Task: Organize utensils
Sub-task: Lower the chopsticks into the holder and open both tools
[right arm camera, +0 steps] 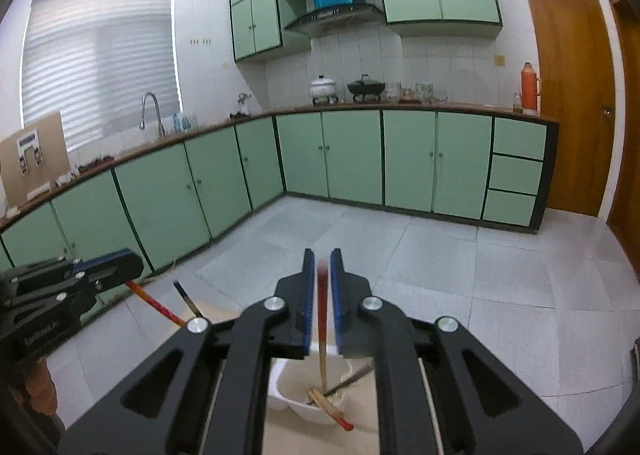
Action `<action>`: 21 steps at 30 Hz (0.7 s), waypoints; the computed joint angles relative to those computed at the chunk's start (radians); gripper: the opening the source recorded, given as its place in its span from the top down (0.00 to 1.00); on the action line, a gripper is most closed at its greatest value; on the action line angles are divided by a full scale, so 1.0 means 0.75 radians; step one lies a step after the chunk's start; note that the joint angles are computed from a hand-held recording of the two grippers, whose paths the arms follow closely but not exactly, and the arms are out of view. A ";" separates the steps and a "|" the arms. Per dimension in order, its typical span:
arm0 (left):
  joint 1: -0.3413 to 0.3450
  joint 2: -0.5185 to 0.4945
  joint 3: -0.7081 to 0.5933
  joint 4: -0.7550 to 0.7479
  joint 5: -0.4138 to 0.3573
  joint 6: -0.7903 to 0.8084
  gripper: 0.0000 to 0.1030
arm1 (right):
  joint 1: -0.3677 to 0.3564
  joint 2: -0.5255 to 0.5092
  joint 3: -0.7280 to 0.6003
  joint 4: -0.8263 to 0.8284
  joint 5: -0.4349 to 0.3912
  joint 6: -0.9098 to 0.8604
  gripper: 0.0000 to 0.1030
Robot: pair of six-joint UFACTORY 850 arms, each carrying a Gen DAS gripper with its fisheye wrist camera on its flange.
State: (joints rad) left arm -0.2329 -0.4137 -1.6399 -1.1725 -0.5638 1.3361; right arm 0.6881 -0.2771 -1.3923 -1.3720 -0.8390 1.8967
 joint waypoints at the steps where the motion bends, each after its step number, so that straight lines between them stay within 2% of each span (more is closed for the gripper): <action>1: 0.004 0.000 0.007 -0.017 0.002 0.010 0.82 | 0.010 0.007 0.015 -0.011 -0.019 0.019 0.83; 5: 0.031 0.029 0.058 -0.135 0.005 0.107 0.73 | 0.046 0.045 0.070 -0.041 -0.103 0.077 0.69; 6: 0.037 0.042 0.074 -0.172 0.014 0.142 0.65 | 0.056 0.056 0.083 -0.043 -0.122 0.088 0.67; 10: 0.077 0.127 0.193 -0.396 0.030 0.342 0.37 | 0.117 0.108 0.144 -0.061 -0.237 0.148 0.40; 11: 0.087 0.150 0.224 -0.445 0.029 0.385 0.35 | 0.134 0.117 0.154 -0.062 -0.265 0.156 0.34; 17: 0.131 0.278 0.401 -0.654 0.017 0.595 0.14 | 0.261 0.155 0.222 -0.041 -0.424 0.202 0.11; 19: 0.136 0.326 0.466 -0.732 0.031 0.693 0.07 | 0.289 0.170 0.240 -0.012 -0.431 0.212 0.08; 21: 0.137 0.376 0.532 -0.796 0.036 0.783 0.06 | 0.312 0.177 0.247 0.015 -0.435 0.218 0.06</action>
State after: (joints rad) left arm -0.1299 -0.1314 -1.2410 -1.7697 -0.5365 1.9233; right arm 0.9224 -0.1442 -1.2069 -1.3609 -1.1653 2.0599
